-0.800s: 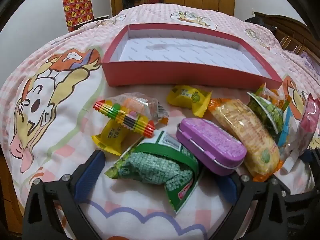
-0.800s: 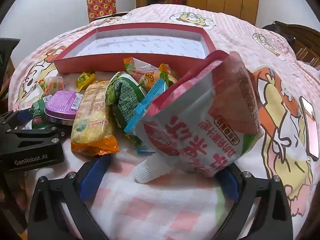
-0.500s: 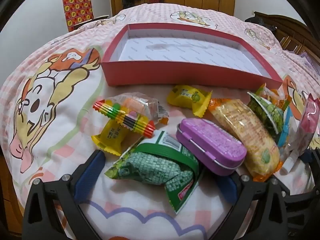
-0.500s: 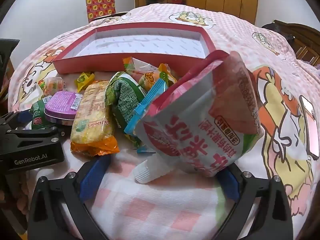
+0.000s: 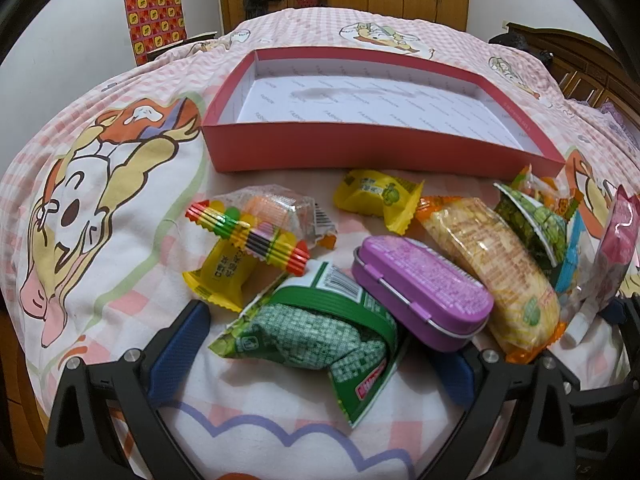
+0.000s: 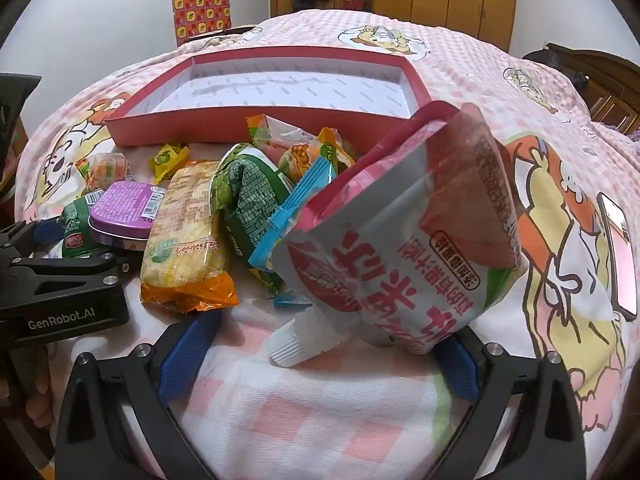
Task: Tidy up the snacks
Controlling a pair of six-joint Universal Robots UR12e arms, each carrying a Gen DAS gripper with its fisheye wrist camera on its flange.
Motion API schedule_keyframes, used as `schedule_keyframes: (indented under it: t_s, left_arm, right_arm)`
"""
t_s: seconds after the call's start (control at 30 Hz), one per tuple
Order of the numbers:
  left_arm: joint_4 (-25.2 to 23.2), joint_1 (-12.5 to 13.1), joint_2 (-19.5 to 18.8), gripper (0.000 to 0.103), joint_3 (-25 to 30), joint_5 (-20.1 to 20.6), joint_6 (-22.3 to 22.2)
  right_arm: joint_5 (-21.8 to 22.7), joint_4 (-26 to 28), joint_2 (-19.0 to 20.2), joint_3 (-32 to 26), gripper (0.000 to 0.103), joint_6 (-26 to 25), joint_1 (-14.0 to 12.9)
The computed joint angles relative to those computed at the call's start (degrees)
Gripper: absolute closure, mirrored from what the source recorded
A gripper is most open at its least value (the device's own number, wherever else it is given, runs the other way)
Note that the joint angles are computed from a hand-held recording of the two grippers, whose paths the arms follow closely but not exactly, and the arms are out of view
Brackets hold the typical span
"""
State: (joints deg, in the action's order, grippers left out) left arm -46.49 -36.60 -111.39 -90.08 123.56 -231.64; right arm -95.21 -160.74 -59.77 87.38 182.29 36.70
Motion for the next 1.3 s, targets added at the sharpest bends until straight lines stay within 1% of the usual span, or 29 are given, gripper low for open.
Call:
schedule_keyframes:
  t_s: [0.23, 1.3]
  left_arm:
    - [0.18, -0.5, -0.38, 0.0, 0.34, 0.78, -0.04]
    - [0.29, -0.56, -0.39, 0.0, 0.28, 0.98, -0.01]
  right_arm:
    - [-0.14, -0.87, -0.11, 0.44, 0.002, 0.04, 0.07]
    - [-0.16, -0.96, -0.12, 0.49, 0.002, 0.05, 0.09]
